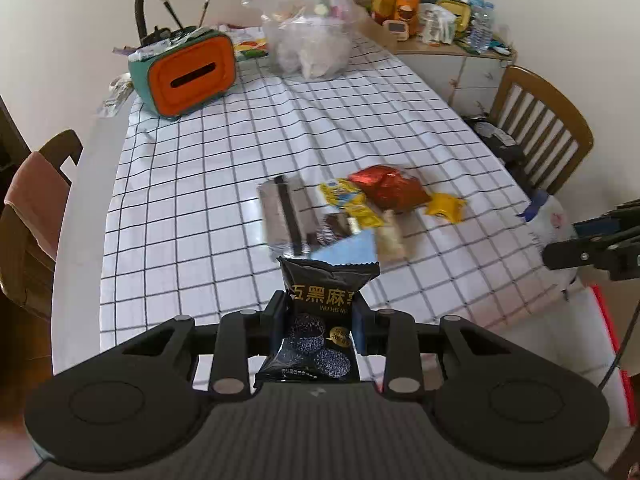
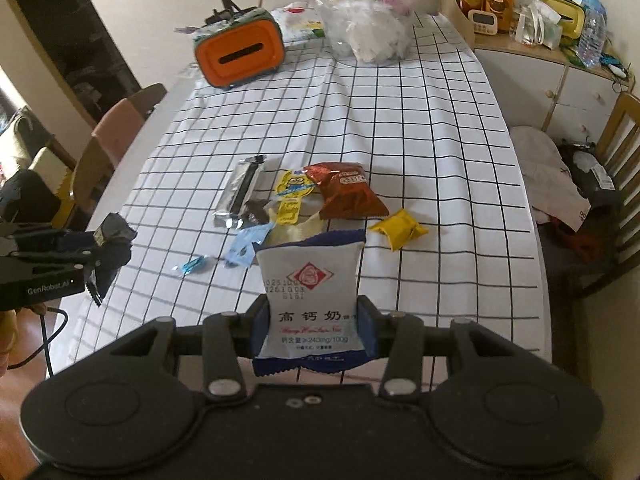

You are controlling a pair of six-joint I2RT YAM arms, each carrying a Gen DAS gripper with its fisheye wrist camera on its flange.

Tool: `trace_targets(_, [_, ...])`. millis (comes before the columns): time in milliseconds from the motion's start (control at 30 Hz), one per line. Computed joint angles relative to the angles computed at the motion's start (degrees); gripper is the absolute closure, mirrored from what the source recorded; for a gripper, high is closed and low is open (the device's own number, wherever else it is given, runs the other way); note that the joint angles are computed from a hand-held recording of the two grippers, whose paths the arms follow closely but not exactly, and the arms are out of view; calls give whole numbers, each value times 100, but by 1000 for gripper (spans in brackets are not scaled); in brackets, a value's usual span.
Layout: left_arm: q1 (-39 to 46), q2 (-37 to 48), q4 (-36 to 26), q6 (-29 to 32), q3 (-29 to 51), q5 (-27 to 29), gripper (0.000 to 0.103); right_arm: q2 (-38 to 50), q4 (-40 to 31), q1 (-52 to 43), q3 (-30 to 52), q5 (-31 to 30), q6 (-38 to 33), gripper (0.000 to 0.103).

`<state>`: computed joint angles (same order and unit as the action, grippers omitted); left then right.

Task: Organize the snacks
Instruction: 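Carry the white sachet and black packet with both grippers toward the box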

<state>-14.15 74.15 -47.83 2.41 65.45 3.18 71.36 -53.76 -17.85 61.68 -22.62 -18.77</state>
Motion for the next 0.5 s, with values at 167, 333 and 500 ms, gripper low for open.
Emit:
trace_targets(167, [-683,-301,-474,-630,-17,-344,71,-369,-545,-497,-86,-333,-650,59])
trace_targets(333, [-1422,-494,-863,-1361,-113,-637,71,-614,-1069,-1079,-191,-671,-1332,59])
trace_targets(500, [-2108,-628,-1020,-2120,-268,-845,71,-738,-1557,-1710,-328,-938,-2054,59])
